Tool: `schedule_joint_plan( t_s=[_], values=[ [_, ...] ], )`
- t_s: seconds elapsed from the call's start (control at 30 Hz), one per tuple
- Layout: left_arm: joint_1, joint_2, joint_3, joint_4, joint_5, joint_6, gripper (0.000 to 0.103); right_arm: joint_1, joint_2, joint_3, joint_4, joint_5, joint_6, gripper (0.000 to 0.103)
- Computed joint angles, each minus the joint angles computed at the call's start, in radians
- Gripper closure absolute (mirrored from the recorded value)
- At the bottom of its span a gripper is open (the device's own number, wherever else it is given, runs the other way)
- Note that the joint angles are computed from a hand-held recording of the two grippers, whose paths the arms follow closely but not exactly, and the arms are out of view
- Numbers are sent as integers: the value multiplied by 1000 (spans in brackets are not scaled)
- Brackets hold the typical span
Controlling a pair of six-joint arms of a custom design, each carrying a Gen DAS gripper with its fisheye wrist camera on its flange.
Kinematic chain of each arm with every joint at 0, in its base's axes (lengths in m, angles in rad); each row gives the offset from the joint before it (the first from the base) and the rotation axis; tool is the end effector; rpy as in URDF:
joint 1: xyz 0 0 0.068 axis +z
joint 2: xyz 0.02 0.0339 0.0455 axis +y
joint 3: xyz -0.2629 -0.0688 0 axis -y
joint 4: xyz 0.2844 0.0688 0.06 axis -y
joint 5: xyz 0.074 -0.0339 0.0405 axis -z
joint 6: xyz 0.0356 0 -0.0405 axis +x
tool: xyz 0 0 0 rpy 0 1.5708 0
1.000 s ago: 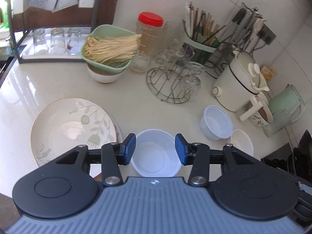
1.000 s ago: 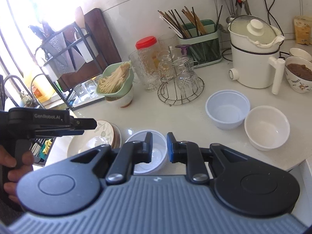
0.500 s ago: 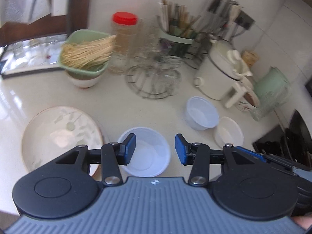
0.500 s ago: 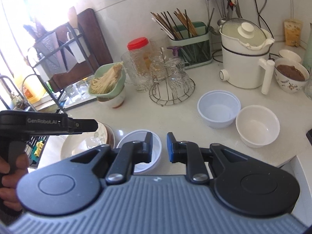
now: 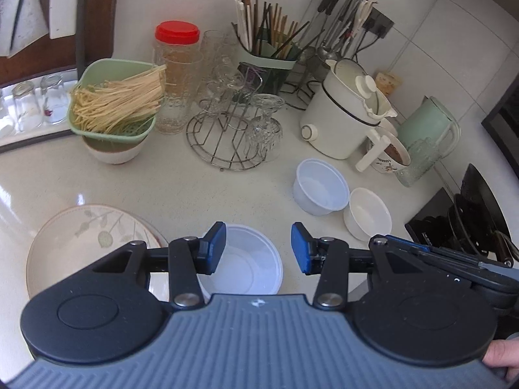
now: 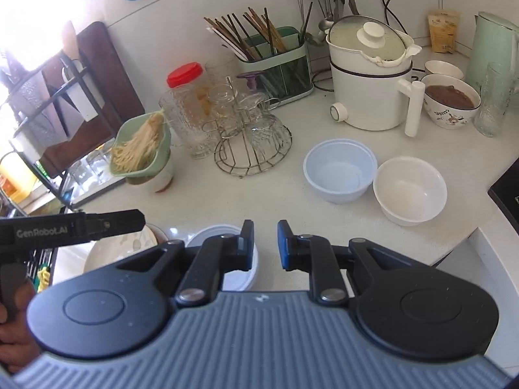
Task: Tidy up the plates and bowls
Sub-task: 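Move the left gripper to the second translucent plastic bowl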
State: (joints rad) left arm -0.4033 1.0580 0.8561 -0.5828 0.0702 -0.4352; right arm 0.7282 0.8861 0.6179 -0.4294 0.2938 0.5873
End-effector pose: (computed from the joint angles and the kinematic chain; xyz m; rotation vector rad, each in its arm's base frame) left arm 0.2374 -0.1040 0.2670 -0.0033 2.4073 -0.4835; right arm 0.1761 0.1432 0.2302 -0.0034 2.2604 0.3792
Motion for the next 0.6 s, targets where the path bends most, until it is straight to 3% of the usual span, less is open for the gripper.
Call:
schedule_joint_plan(
  t_s=[0.2,0.6],
  values=[
    [43,71,34,17,69,51,53,28,32,25,-44,61,49,83],
    [22,262,153,92,115,49,53,-138,95,45,26,-8,-13,83]
  ],
)
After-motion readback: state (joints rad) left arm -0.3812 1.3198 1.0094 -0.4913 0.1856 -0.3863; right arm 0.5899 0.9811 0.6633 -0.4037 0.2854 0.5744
